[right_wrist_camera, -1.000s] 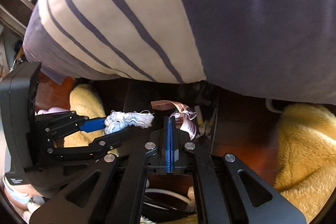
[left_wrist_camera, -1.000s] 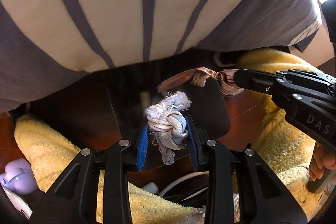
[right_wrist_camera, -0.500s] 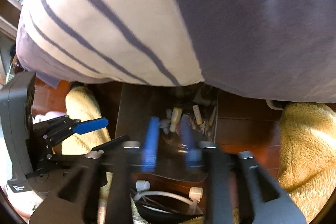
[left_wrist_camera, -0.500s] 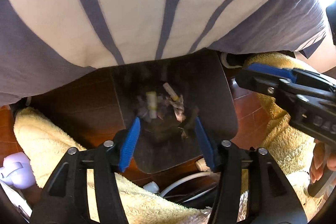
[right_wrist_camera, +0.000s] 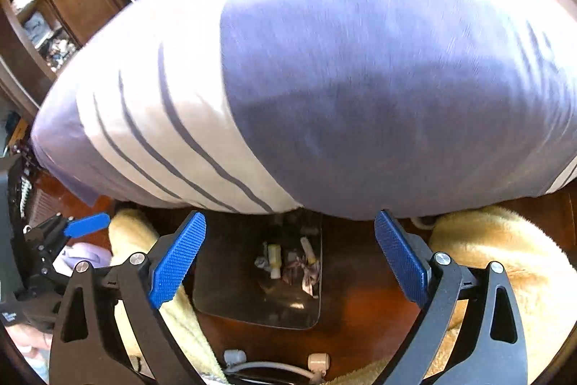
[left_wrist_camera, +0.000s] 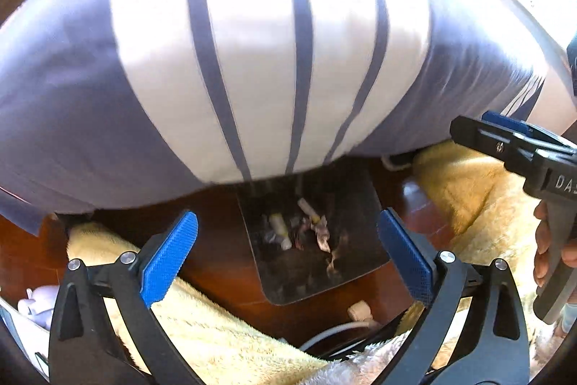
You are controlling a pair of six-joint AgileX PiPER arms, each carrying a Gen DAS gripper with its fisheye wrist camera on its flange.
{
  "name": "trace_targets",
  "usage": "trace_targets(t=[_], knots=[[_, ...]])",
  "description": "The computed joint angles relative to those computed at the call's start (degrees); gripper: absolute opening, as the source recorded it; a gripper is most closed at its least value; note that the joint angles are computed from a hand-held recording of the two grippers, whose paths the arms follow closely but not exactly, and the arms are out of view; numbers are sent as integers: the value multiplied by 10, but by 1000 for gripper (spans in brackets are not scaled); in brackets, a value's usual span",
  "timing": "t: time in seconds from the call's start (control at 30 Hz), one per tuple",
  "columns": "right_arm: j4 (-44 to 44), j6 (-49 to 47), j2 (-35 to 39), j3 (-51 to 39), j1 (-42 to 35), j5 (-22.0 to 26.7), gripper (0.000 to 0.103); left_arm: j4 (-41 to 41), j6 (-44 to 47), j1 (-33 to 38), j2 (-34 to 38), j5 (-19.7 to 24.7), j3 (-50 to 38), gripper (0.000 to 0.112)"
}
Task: Collect trash
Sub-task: 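Move both tools back over the bed toward the remaining items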
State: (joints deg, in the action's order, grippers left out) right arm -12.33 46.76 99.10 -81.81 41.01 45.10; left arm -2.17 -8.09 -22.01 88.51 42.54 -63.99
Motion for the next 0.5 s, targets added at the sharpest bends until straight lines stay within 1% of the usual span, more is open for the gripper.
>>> trace_targets(t=[0.13,0.27,0.33,0.5], knots=[[-36,15,-26,-19,14,15,95,27,-21,-7,-33,3,-15,95],[-73,8,-34,-66,19,42,95,41,-26,-4,-45,13,-50,95],[-89,6,-35,-77,19,44,96,49,-24,0,-43,17,-74,95],[-97,-28,-10,-147,4,66,96,58,-16,19,-22,34,-143,95]])
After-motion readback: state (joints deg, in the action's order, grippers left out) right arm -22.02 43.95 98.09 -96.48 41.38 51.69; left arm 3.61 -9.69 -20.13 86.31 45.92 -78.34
